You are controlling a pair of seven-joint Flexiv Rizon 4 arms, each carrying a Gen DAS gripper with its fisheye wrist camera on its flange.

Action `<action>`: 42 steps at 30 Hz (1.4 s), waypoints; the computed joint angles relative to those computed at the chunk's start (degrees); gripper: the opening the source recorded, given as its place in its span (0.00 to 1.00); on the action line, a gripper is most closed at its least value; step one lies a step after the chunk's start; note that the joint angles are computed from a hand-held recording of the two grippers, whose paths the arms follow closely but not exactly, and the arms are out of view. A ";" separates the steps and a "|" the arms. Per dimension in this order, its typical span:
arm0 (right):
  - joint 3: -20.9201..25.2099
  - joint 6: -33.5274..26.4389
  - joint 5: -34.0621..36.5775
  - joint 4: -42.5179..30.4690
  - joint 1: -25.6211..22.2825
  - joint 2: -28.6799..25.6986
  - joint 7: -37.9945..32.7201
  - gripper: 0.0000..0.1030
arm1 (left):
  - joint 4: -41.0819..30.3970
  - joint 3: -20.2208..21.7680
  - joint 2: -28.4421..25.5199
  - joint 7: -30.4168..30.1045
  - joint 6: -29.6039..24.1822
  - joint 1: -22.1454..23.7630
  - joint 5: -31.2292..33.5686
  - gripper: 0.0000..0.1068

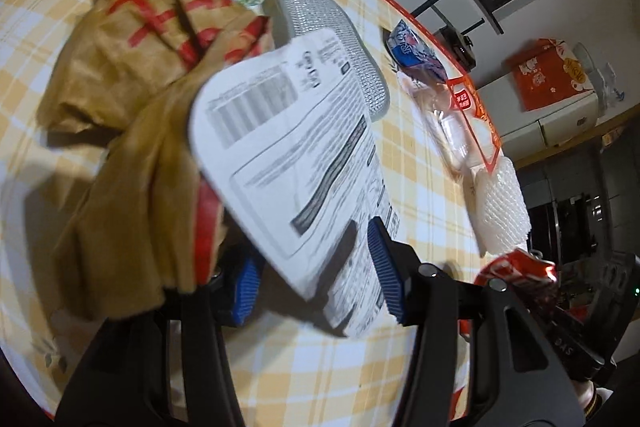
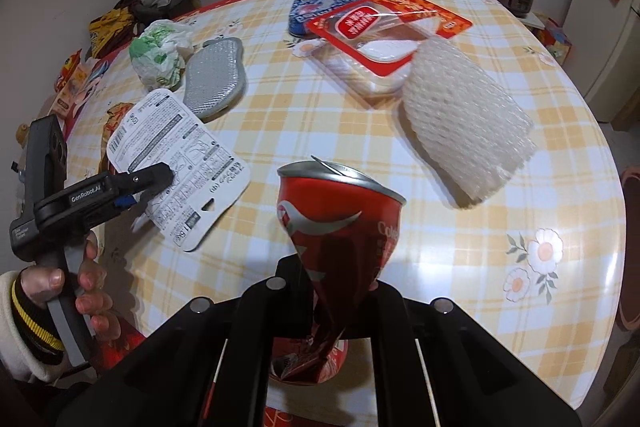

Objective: Collect trash
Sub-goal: 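Grasp the white leaflet with the left tool while the right tool holds the can, then carry the red can over the brown bin and open the right tool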

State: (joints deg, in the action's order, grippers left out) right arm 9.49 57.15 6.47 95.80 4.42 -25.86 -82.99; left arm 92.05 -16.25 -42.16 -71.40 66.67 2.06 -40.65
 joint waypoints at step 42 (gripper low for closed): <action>0.53 6.97 10.07 -1.34 -6.96 2.32 -7.70 0.08 | 7.15 4.37 15.25 0.05 9.15 -4.23 3.85 0.13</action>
State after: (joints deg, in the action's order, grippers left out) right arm 10.02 64.12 16.54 94.47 -2.54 -23.55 -90.69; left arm 99.20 -11.88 -26.90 -71.36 75.82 -2.17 -36.81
